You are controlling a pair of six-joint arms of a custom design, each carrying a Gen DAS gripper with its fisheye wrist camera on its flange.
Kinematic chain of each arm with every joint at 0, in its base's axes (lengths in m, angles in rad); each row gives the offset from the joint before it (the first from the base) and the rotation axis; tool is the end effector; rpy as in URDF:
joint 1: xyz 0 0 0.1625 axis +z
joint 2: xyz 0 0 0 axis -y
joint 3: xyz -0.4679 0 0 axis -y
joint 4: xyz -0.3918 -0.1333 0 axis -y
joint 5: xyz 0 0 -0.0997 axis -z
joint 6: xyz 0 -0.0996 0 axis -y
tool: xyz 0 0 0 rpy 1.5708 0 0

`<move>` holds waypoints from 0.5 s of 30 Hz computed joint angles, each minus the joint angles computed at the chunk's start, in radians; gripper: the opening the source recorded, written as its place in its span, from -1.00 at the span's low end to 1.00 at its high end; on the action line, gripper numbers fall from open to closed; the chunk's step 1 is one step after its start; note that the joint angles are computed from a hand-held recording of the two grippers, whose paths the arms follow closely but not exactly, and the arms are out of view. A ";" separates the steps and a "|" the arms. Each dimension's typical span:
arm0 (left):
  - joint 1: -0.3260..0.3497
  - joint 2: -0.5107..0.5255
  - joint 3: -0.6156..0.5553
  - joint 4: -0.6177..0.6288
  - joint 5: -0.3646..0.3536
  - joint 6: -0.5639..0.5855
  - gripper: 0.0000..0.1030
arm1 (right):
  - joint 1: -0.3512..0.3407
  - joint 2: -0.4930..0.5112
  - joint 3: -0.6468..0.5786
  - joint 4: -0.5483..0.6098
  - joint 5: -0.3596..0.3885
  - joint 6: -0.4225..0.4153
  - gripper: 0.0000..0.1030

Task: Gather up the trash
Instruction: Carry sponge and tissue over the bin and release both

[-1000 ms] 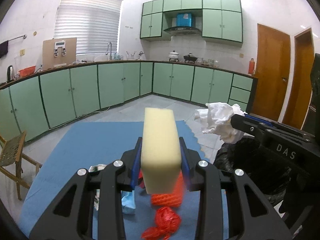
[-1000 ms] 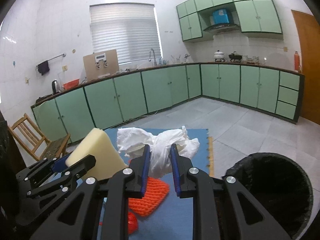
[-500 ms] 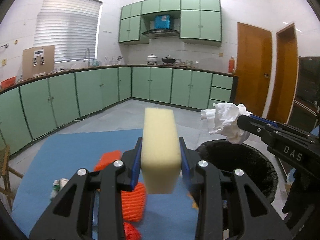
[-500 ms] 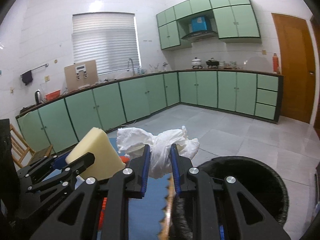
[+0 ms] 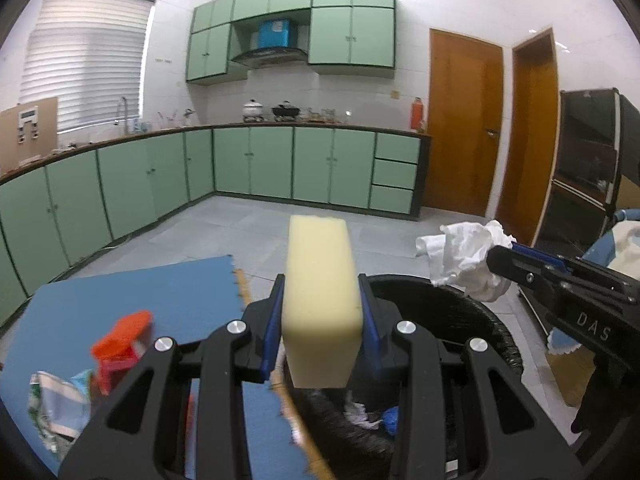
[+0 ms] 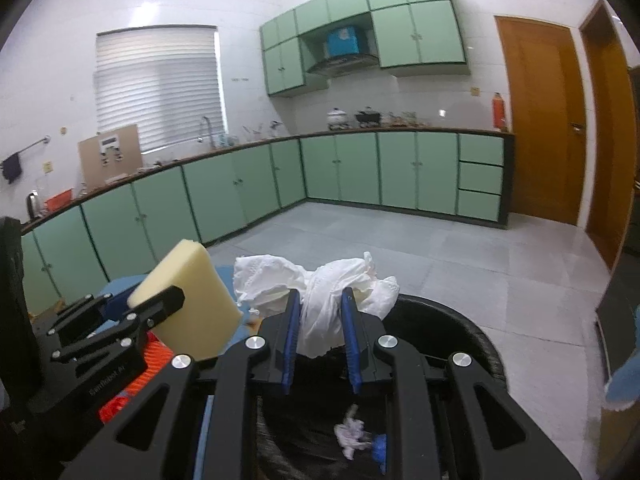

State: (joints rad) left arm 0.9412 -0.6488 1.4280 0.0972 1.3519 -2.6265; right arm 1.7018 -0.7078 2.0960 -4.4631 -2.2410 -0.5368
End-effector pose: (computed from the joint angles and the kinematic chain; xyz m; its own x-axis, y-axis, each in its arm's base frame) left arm -0.2500 -0.6062 0.0314 -0.5349 0.7084 -0.4605 0.8227 0.3127 -0.4747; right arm 0.1376 -0.4975 0.1757 -0.7328 0.4063 0.5458 -0.4462 0.3186 -0.8363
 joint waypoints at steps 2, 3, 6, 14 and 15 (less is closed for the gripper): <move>-0.009 0.028 -0.015 0.010 0.003 -0.004 -0.37 | -0.020 -0.009 0.019 -0.014 -0.006 0.003 -0.60; -0.011 0.043 -0.024 0.016 0.005 -0.003 -0.37 | -0.032 -0.016 0.028 -0.015 -0.007 0.005 -0.60; -0.015 0.084 -0.055 0.032 0.009 0.001 -0.37 | -0.074 -0.035 0.057 -0.017 -0.007 0.017 -0.60; -0.018 0.221 -0.210 0.142 0.002 -0.009 -0.37 | -0.171 -0.052 0.103 -0.016 0.018 0.055 -0.60; -0.018 0.233 -0.222 0.151 0.000 -0.009 -0.37 | -0.179 -0.052 0.105 -0.014 0.019 0.058 -0.60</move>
